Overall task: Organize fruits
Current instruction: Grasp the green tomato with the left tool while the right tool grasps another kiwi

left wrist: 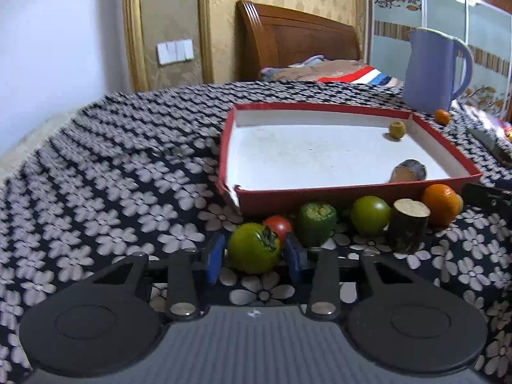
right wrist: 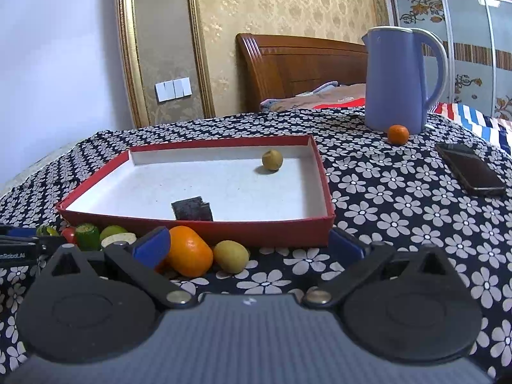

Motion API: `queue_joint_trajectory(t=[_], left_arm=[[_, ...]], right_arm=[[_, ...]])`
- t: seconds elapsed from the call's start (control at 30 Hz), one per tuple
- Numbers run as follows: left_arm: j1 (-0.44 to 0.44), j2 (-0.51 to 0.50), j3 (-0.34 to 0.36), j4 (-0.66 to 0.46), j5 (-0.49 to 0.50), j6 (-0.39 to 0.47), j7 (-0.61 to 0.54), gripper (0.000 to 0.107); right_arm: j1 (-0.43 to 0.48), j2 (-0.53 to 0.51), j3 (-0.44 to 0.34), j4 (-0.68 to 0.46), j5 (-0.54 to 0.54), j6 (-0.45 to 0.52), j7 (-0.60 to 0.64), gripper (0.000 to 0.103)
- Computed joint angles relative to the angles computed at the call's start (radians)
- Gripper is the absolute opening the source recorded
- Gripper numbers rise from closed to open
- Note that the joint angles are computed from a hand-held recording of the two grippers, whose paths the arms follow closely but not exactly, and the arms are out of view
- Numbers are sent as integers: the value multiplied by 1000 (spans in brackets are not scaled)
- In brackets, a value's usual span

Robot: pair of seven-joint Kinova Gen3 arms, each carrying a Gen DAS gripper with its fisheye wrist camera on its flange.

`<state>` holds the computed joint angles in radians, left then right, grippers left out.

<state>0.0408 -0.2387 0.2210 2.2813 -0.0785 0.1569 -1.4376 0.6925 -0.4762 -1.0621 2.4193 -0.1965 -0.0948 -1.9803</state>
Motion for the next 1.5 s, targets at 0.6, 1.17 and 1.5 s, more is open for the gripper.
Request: queue_joint_trajectory(t=[0.6,1.17,1.5], left_arm=[[-65,-73,63,41,7,2,52,33],[-137,-89,131,53,-19,-11,95,33],[-167,-89,163,53,-29,-9,114,33]], right_arm=[[-5,-48,74,-45,130,151,57,79],[-129,133,113,-120,332,219,120,44],[-147,155,102,-133,449,242,76,36]])
